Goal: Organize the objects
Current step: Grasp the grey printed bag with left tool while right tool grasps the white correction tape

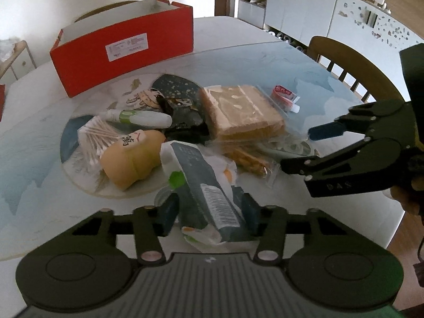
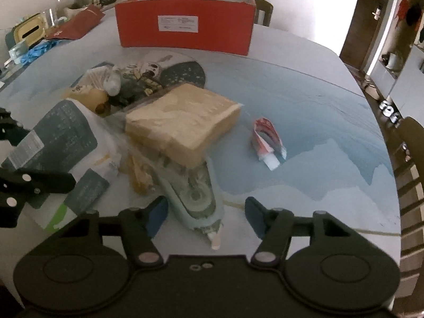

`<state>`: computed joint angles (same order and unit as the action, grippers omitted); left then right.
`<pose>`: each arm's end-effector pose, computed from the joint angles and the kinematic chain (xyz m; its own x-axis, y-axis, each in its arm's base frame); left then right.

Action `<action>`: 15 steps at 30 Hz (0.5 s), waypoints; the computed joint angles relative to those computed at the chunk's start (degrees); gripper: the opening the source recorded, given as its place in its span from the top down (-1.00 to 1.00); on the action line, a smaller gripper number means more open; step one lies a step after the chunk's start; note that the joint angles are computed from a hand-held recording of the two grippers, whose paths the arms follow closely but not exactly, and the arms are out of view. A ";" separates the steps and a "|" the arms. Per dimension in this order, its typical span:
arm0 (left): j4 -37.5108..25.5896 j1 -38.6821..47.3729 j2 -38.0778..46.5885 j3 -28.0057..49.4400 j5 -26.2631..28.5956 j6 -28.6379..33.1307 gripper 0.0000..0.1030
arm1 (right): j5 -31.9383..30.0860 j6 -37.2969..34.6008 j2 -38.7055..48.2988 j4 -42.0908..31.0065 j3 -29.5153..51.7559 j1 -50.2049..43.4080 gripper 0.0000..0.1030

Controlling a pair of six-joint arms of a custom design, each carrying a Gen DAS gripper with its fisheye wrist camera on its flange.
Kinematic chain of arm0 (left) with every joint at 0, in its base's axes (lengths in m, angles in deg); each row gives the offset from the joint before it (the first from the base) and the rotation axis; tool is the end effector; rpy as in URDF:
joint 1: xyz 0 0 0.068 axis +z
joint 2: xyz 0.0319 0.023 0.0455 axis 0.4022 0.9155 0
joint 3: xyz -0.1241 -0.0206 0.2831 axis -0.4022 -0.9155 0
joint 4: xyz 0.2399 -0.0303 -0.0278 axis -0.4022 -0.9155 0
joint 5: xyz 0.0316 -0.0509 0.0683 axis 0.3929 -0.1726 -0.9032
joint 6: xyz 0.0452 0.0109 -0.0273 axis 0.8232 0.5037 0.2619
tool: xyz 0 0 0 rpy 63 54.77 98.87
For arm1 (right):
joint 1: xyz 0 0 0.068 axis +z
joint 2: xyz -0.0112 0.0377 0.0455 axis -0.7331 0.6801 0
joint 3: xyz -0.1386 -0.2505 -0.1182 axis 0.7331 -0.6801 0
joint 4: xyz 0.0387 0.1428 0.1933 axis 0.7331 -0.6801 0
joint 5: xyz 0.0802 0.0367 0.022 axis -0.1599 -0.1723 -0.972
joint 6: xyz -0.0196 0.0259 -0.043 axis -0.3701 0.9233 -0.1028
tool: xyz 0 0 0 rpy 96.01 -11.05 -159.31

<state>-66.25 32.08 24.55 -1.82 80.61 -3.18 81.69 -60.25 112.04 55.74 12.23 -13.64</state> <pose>0.2774 0.0237 0.1898 -0.5504 0.5977 -0.5829 0.7292 0.6842 0.0130 0.2066 0.1238 0.1623 -0.8058 0.0135 -0.5920 -0.0062 0.9995 0.0313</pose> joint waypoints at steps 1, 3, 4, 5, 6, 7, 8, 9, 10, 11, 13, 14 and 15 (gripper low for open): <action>-0.59 0.08 0.34 0.47 0.13 0.08 0.20 | -0.70 -0.73 0.14 0.60 0.02 -0.40 -0.17; -0.85 0.06 0.74 0.84 0.05 0.23 0.23 | -1.41 -1.83 0.96 1.58 0.54 -0.73 -0.11; -0.72 0.03 0.78 0.89 -0.22 0.21 0.29 | -1.62 -2.26 1.35 2.10 0.74 -0.82 -0.10; -0.84 0.12 0.93 1.06 -0.25 0.23 0.32 | -2.02 -2.36 1.64 2.55 0.88 -0.94 -0.07; -1.15 0.29 1.07 1.29 -0.11 0.26 0.37 | -2.50 -2.31 1.74 3.06 0.87 -1.10 0.00; -1.47 0.47 1.24 1.58 0.07 0.15 0.38 | -2.65 -2.42 1.92 3.16 1.15 -1.16 0.01; -1.67 0.63 1.29 1.74 0.26 0.08 0.42 | -2.30 -2.53 2.02 2.94 1.38 -0.90 0.02; -1.99 0.86 1.42 1.99 0.54 0.20 0.50 | -2.21 -2.55 2.12 2.80 1.58 -0.84 0.05; -2.01 1.04 1.33 1.91 0.63 0.23 0.52 | -2.31 -2.40 1.90 2.77 1.45 -0.78 0.06; -2.13 1.28 1.32 1.94 0.83 0.36 0.55 | -2.47 -2.09 1.46 2.69 1.18 -0.71 0.10; -2.62 1.65 1.35 2.19 0.76 0.71 0.63 | -2.85 -0.71 0.46 2.32 0.63 -0.61 0.11; -2.92 1.82 1.43 2.44 0.75 0.80 0.65 | -2.91 0.06 -0.07 2.09 0.36 -0.44 0.11; -3.17 2.06 1.43 2.60 0.88 0.71 0.68 | -2.69 0.97 -0.70 1.48 0.10 -0.08 0.11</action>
